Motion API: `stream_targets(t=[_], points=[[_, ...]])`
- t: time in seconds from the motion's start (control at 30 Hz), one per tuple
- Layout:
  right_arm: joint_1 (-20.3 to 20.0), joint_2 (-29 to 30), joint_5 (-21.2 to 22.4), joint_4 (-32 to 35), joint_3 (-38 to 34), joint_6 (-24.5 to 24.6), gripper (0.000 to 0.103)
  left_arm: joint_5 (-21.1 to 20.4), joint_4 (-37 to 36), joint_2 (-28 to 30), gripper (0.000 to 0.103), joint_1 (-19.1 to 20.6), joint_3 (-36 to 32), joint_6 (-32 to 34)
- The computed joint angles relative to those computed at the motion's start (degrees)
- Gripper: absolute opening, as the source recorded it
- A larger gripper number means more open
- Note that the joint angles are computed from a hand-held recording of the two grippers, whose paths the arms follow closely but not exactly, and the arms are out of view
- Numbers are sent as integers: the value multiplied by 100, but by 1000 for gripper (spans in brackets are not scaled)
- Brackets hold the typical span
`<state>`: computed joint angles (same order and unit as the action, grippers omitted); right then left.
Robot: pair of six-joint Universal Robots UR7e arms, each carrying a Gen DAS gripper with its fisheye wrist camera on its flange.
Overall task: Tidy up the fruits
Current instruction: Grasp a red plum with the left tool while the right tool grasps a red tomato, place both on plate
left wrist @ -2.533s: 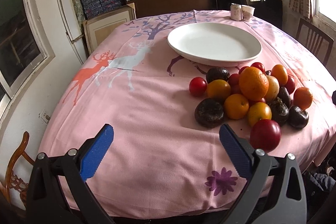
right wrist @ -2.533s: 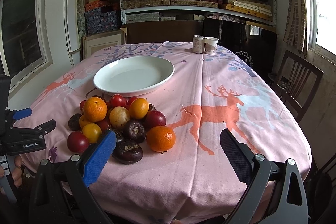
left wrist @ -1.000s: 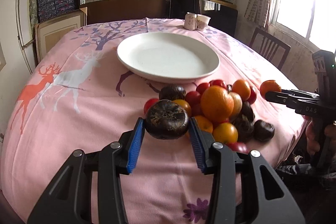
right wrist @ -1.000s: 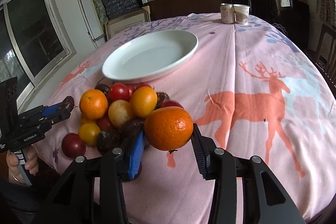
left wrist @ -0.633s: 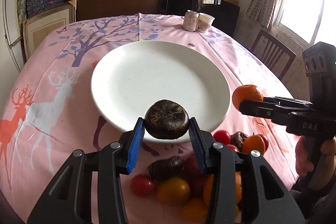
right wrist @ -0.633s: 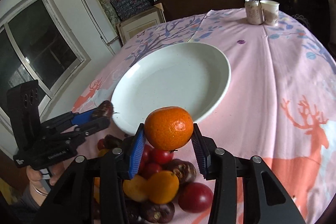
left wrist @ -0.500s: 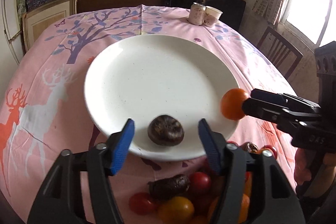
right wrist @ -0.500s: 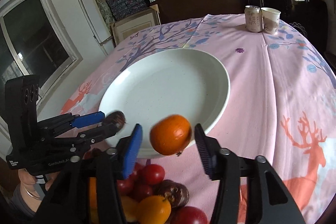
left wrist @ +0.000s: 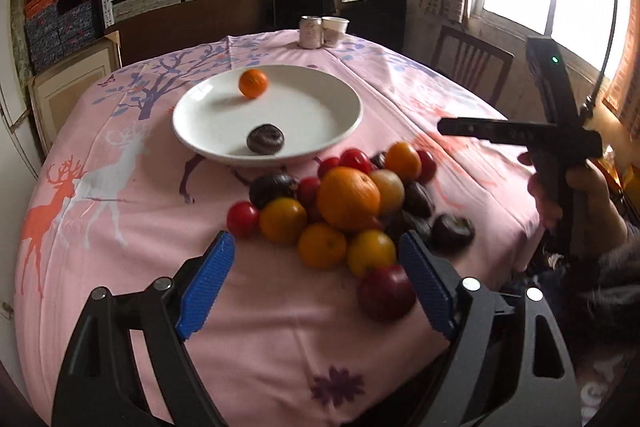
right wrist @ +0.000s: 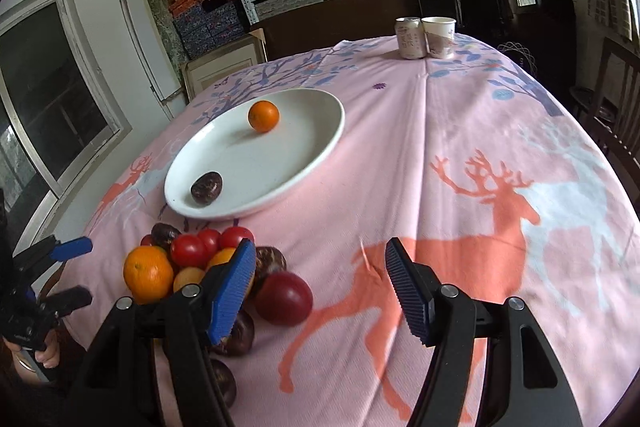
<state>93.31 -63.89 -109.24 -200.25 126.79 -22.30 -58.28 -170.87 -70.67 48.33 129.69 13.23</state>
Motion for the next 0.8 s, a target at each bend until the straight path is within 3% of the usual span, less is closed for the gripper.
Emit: stream_targets(t=[0.17,0.2,0.3,0.37,0.43,0.53,0.6,0.7,0.8], points=[[-47,19,-82,-356,285,-87,68,72,-249,103,82,-255,477,55],[-40,40,-112,-384,302,-89,68,67,-293,215,78,-257,488,41],[-43,89,-151,-358,295,-42,68,71,-257,575,52,-168,364,15],[-47,97,-180,-290,301,-5,68,66,-442,724,49,-111,351,-21],[-74,66,-83,-172,302,0,67,47,-507,674,40,-106,373,-45],[-59,112,0,-78,243,-98,66,-50,-429,515,40,-96,404,-90],[-60,150,152,86,184,-166,60,11,-478,460,40,-151,468,-52],[46,410,-86,186,-21,-336,47,-28,-462,370,40,-161,499,-120],[29,489,72,379,-139,-326,39,21,-494,361,40,-137,499,-166]])
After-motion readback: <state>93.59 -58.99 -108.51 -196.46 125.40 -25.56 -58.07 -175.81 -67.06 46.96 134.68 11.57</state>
